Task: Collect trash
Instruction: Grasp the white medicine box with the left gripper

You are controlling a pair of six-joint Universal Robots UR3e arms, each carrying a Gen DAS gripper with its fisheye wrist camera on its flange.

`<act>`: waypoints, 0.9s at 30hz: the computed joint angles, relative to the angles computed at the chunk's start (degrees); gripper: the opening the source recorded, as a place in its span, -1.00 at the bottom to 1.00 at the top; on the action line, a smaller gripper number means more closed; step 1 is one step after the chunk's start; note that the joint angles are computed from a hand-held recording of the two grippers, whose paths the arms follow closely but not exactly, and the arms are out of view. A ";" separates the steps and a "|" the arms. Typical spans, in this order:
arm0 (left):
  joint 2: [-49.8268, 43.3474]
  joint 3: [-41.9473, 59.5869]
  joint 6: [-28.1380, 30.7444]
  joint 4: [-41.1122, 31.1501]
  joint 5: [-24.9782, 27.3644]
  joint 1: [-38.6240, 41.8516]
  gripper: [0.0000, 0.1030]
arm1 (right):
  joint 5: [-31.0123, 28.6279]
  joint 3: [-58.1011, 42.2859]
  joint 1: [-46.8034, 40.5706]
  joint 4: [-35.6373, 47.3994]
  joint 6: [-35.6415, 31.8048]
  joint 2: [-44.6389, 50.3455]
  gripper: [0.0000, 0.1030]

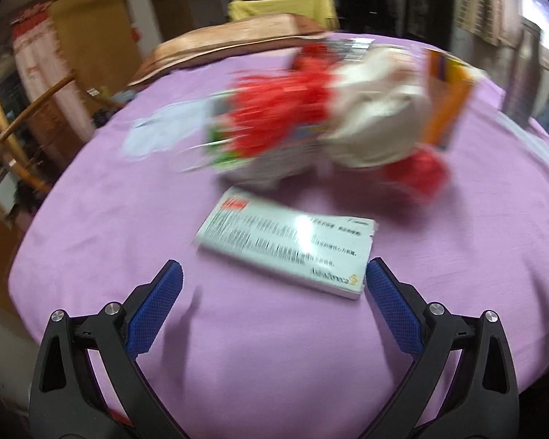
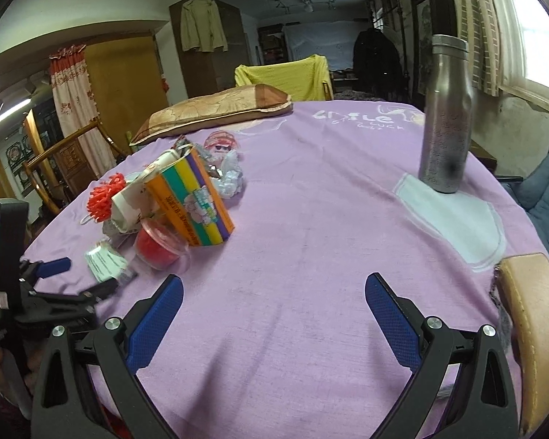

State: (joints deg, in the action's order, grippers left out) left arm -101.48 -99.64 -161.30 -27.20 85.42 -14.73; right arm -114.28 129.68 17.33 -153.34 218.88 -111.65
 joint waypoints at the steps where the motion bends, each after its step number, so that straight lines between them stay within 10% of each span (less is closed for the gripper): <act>1: 0.87 -0.73 0.34 -0.13 0.11 2.23 0.87 | 0.30 -0.01 0.10 -0.69 -0.34 0.45 0.89; 11: 2.29 3.05 1.56 -7.78 -7.95 11.67 0.87 | 3.47 -3.27 2.01 -6.34 -3.08 8.29 0.89; 20: -8.55 12.17 -3.46 -6.65 -2.33 4.13 0.86 | 6.64 -5.01 1.12 -7.62 -5.00 10.69 0.89; 27: -9.26 12.89 -1.75 -7.78 -8.26 7.62 -0.12 | 12.40 -11.12 -0.78 -8.27 -7.92 16.79 0.75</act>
